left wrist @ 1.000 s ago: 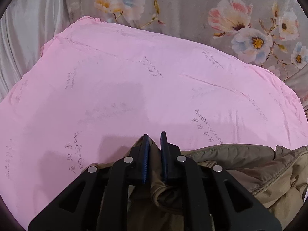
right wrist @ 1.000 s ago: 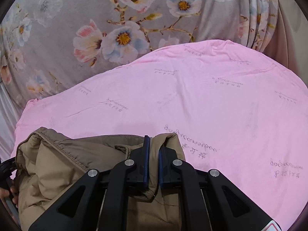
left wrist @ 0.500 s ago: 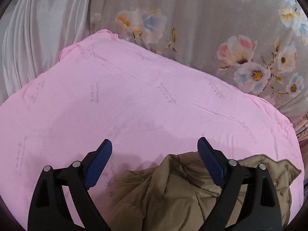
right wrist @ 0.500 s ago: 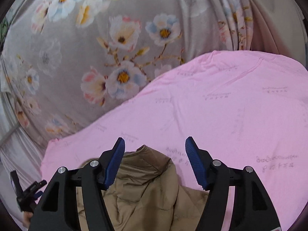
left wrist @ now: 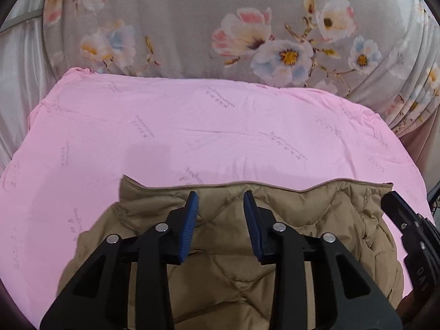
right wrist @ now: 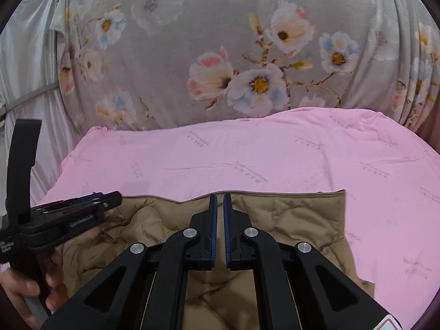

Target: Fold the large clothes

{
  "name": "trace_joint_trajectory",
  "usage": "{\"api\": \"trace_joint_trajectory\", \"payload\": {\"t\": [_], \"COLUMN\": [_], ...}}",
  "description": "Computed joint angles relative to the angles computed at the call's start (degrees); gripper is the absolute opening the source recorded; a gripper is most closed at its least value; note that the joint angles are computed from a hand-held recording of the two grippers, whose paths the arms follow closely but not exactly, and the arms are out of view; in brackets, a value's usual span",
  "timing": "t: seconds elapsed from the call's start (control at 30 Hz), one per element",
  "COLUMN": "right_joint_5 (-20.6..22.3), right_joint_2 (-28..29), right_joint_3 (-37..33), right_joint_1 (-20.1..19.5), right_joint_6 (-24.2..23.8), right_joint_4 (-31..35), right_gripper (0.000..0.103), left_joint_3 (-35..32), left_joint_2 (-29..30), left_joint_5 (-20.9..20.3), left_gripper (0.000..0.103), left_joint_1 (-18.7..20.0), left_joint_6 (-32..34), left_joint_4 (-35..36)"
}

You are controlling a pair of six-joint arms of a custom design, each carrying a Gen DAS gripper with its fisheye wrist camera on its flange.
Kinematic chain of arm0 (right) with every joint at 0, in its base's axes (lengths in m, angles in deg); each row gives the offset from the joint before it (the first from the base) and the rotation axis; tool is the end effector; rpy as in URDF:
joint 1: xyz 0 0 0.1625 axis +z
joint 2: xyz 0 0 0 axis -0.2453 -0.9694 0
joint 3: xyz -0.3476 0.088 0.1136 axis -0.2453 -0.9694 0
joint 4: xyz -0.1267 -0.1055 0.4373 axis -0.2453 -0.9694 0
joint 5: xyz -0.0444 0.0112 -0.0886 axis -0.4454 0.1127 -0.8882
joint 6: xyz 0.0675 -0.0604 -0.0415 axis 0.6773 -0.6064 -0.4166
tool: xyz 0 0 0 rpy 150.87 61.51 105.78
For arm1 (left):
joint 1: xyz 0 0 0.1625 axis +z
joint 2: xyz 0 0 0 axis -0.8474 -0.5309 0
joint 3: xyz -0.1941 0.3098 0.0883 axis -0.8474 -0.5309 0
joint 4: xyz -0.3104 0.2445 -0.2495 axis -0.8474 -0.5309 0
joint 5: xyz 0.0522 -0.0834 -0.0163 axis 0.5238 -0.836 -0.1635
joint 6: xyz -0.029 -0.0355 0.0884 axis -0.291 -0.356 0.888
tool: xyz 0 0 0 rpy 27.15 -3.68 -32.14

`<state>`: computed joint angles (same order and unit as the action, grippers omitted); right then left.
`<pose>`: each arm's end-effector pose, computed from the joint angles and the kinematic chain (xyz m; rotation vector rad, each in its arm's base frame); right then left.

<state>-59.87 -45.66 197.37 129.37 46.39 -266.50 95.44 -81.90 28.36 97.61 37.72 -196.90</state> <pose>0.2464 -0.3449 0.0959 0.4975 -2.3235 1.2017 -0.1539 -0.4058 0.1725 0.4147 2.3123 -0.9301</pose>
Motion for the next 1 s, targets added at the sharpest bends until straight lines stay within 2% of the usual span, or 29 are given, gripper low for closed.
{"api": "trace_joint_trajectory", "payload": {"t": [0.13,0.3,0.47,0.7,1.0], "right_joint_5": [-0.27,0.17,2.16,0.48,1.26], "right_joint_2": [5.52,7.86,8.62,10.94,10.81], "right_joint_3": [-4.52,-5.81,-5.56,-6.3,-6.43], "right_joint_1": [-2.13,-6.09,-8.98,-8.94,-9.92], "right_joint_6": [1.52,3.83,5.04,4.17,4.71], "right_joint_4": [3.19,6.71,7.2,6.54,8.02], "right_gripper": [0.003,0.003,0.0,0.0,0.0], "left_joint_3": [-2.99,-4.48,-4.29,-3.82,-4.12], "left_joint_2": [7.87,12.94,16.72,19.63,22.05], "left_joint_5": [-1.04,-1.65,0.52,2.52,4.63], "left_gripper": [0.033,0.033,0.034,0.034,0.033], "left_joint_1": [3.82,7.5,7.62,7.55,7.34], "left_joint_6": [-1.15,-1.15,1.05,3.44,4.8], "left_joint_4": [-2.98,-6.74,-11.17,-15.79,-18.15]}}
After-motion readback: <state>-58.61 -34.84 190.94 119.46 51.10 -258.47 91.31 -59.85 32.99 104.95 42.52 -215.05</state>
